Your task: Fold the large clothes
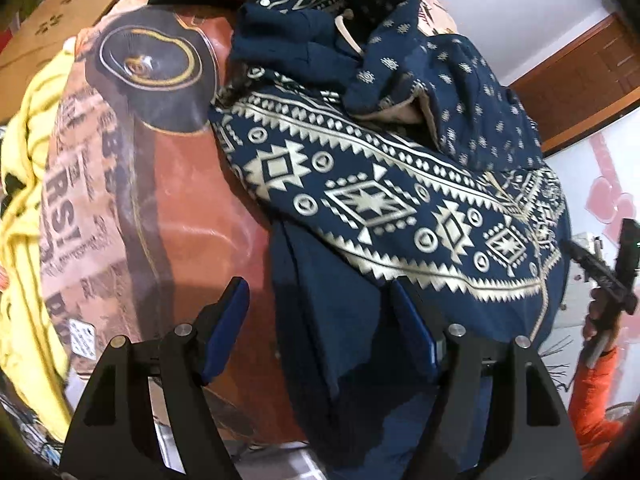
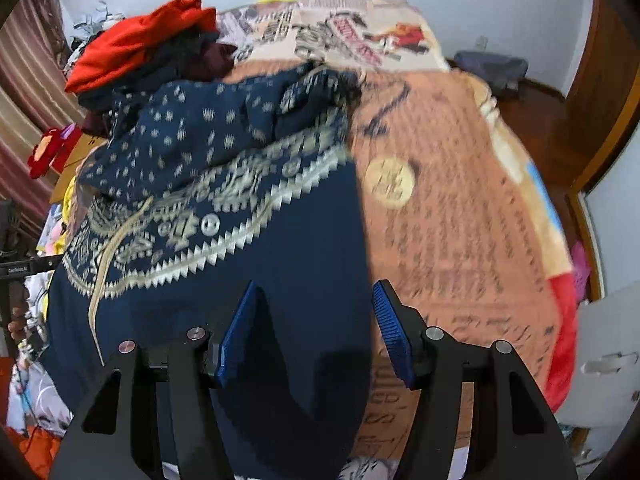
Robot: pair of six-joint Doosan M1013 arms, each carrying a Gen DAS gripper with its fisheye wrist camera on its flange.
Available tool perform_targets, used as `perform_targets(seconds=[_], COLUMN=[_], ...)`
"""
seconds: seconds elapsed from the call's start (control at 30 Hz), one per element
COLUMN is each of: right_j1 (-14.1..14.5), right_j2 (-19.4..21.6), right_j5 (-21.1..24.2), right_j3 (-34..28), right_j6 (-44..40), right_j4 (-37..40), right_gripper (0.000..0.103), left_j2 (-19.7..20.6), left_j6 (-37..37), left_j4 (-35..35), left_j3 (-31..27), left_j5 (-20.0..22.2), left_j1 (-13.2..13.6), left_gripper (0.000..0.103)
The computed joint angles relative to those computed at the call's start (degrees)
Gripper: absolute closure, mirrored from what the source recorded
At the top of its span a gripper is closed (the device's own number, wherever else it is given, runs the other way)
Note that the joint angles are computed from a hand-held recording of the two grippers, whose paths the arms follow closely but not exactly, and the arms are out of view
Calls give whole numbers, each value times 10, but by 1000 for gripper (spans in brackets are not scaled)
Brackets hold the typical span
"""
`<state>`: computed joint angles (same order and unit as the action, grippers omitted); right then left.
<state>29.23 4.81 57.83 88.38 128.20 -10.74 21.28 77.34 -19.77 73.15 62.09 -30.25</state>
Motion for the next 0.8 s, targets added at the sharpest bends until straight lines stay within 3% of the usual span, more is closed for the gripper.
perform_targets(seconds=[0.1, 0.23, 0.3, 0.37, 0.4, 0.43, 0.47, 0.57, 0.7, 0.8], right_j1=[6, 4, 2, 1, -1, -6, -6, -1, 8, 7], right_j2=[-1, -7, -9, -8, -7, -7, -6, -1, -3, -1], right_j5=[-5, -32, -47, -54, -56, -64, -70, -74, -93, -108], right_j3=[4, 13, 16, 16, 14, 13, 12, -3, -26, -40], right_j6=[9, 17, 18, 18, 8, -7, -11, -27, -36, -17], right_j4=[-14, -1, 10, 16, 30, 53, 58, 45, -5, -46], right_gripper=[45, 47, 55, 86, 91, 93, 93, 94, 95, 95], left_j2=[-6, -13, -16, -16, -15, -15, -15, -21, -41, -49], left_j6=[12, 20, 33, 42, 43, 42, 39, 35, 13, -46], left_j4=[-66, -75, -79, -75, -65, -44, -30, -13, -3, 61], left_j3=[18, 26, 29, 24, 16, 11, 6, 1, 0, -5], left_j5=[-4, -10, -14, -12, -10, -11, -9, -27, -88, -120], left_j1=[10, 9, 5, 2, -1, -7, -10, -12, -5, -6], left_gripper=[30, 31, 41, 58, 66, 82, 92, 97, 97, 97])
